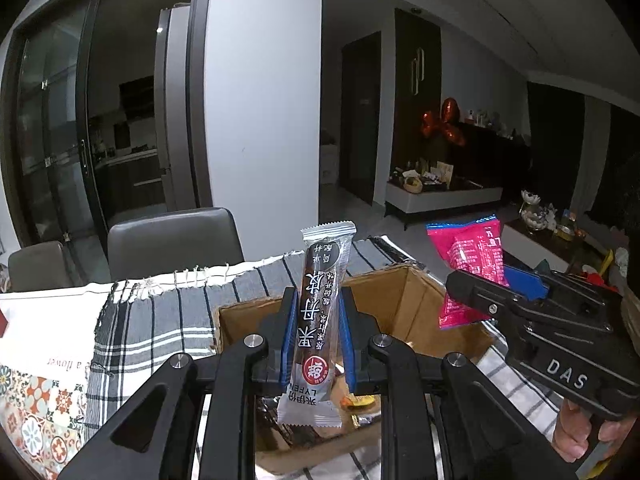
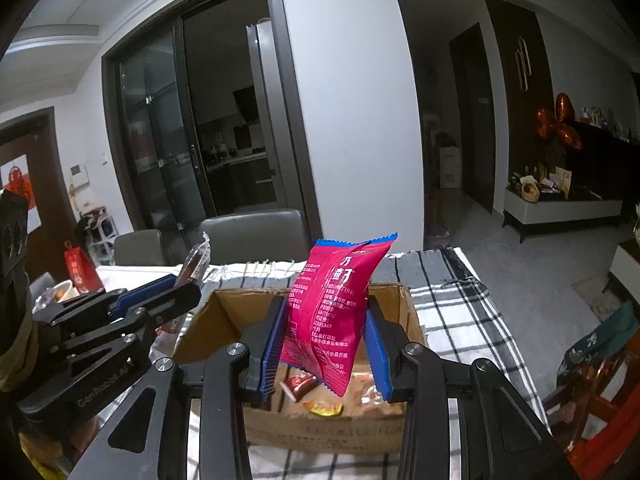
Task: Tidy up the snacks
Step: 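Carry the pink packet and white-and-black bar over the box with both tools, then open both tools to drop the pink packet and bar into the box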
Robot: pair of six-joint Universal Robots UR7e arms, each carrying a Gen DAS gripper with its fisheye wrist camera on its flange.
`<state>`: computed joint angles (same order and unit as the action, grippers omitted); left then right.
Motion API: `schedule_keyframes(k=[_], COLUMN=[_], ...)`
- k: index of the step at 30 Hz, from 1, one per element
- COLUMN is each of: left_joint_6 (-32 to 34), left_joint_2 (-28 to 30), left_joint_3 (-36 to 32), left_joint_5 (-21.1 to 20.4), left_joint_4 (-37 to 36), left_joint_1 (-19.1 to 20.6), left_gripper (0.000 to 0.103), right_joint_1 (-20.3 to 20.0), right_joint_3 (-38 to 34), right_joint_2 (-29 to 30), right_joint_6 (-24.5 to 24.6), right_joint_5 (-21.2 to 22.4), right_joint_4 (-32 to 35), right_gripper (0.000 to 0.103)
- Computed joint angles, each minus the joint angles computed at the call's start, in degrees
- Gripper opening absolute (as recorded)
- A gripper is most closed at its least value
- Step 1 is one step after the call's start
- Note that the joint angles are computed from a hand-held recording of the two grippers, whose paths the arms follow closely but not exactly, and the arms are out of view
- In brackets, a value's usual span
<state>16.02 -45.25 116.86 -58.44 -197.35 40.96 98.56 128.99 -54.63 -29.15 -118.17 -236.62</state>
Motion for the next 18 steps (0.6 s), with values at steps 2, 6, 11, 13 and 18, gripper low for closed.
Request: schedule_keyframes(k=[2,6,11,13,18], left_joint_6=[0.3,0.9,0.3,0.1,-1.9], left_joint_2=[0.6,1.3,0.0,-0.7,-2.7], left_joint_3=[-0.9,-0.8,1.9,3.5,7.6], left_joint_5=[0.2,2.6,4.9,5.9,7.6], left_joint_4=[0.7,-1.5,-3.7,-5.1,-7.1], left_joint_1=[0.4,0.0,-1.5,-2.3,-4.6], left_gripper=[0.025,0.049,0.053,0.056,0.057], right_joint_1=[-0.5,-0.6,-0.4,-0.2,1.6], right_joint_3=[-0.5,-1.3,0.3,1.3,4.0], right_joint_2=[0.0,0.8,0.1,-0.4,-0.9], right_joint_6=[-0.2,-0.4,-1.0,-1.1,-2.1], right_joint_5=[0.0,-1.6,-1.6,-1.3,-1.2], right_joint_4=[1.7,0.8,-0.5,-1.2,-4.0], right_gripper=[0.043,0.068,0.068,0.068,0.068])
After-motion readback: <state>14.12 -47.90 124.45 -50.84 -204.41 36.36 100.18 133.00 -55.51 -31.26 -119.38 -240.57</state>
